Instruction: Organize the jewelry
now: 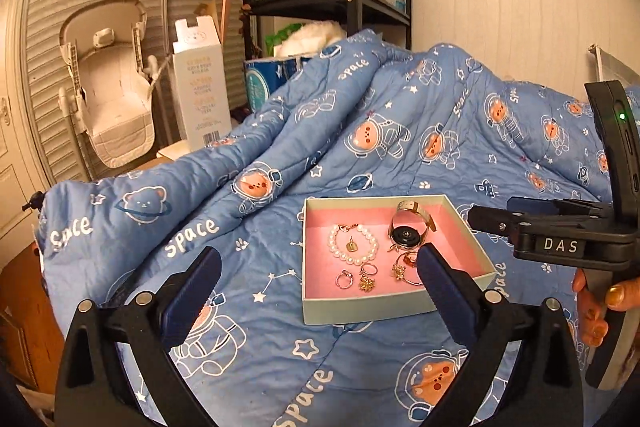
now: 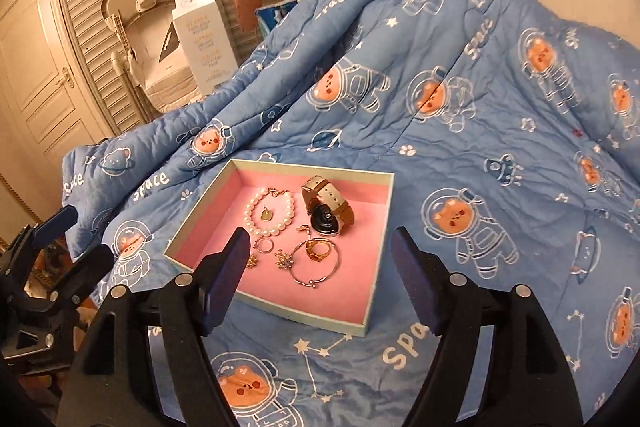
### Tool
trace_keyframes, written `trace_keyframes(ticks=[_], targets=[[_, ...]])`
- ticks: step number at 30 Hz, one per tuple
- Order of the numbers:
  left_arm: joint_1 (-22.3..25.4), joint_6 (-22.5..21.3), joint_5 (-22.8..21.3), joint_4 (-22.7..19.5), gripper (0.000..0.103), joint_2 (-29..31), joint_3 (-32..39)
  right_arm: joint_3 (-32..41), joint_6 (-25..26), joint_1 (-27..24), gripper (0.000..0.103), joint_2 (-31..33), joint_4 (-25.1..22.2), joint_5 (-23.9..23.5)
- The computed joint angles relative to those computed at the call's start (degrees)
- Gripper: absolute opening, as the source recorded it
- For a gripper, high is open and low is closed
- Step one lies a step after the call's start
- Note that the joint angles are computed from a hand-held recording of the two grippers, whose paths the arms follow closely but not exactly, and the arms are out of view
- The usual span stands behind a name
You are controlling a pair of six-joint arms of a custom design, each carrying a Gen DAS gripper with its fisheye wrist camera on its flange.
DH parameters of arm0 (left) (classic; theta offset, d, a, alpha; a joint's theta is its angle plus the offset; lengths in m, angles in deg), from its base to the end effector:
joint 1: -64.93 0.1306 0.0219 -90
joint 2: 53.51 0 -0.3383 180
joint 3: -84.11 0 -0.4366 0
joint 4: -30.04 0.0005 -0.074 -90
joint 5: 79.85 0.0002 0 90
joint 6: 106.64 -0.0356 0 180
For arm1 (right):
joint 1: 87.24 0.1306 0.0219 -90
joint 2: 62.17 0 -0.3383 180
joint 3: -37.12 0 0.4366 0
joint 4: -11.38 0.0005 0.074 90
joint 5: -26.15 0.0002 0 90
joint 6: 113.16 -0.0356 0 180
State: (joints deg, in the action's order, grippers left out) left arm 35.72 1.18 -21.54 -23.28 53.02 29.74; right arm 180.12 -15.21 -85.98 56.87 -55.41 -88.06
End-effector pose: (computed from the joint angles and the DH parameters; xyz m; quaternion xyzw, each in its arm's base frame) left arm 0.5473 -0.2851 0.5390 -0.0427 0.8587 0.0417 0.5089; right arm 0.6626 0.0287 0.5311 -0.1556 0.8865 0.1690 0.4018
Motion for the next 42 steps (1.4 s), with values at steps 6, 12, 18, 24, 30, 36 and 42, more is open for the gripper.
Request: trace_keyframes(ticks=[6,12,18,24,30,36,42], targets=[[-3.86,3.5,-6.46,4.76,0.096,-7.13,-9.79,-29.57,-2.39,-1.03,0.093,-21.34,24.67,5.61],[-7.66,7.29,-10.03,6.26,0.096,-13.02,-17.03,-43.51,0.2,-2.53,0.097,-33.18,32.64,6.27],[-10.19,9.34,-12.36,4.9,0.096,-15.53,-19.45,-50.34,2.06,-3.33,0.097,-39.48,34.61,7.54],[-13.16,12.77,-15.8,4.13,0.096,-17.81,-22.0,-54.82,1.39,-4.67,0.097,-44.43,36.09,6.31],[-15.91,11.73,-22.59,5.4,0.096,-18.57,-23.1,-58.72,0.02,-5.9,0.097,-48.88,39.76,5.78],[-17.1,8.82,-24.21,8.17,0.096,-19.26,-24.18,-59.06,-1.55,-6.66,0.097,-49.53,39.29,4.59],[-17.14,9.94,-24.55,7.67,0.096,-19.32,-24.13,-59.31,-1.98,-6.66,0.097,-49.61,39.58,5.07]])
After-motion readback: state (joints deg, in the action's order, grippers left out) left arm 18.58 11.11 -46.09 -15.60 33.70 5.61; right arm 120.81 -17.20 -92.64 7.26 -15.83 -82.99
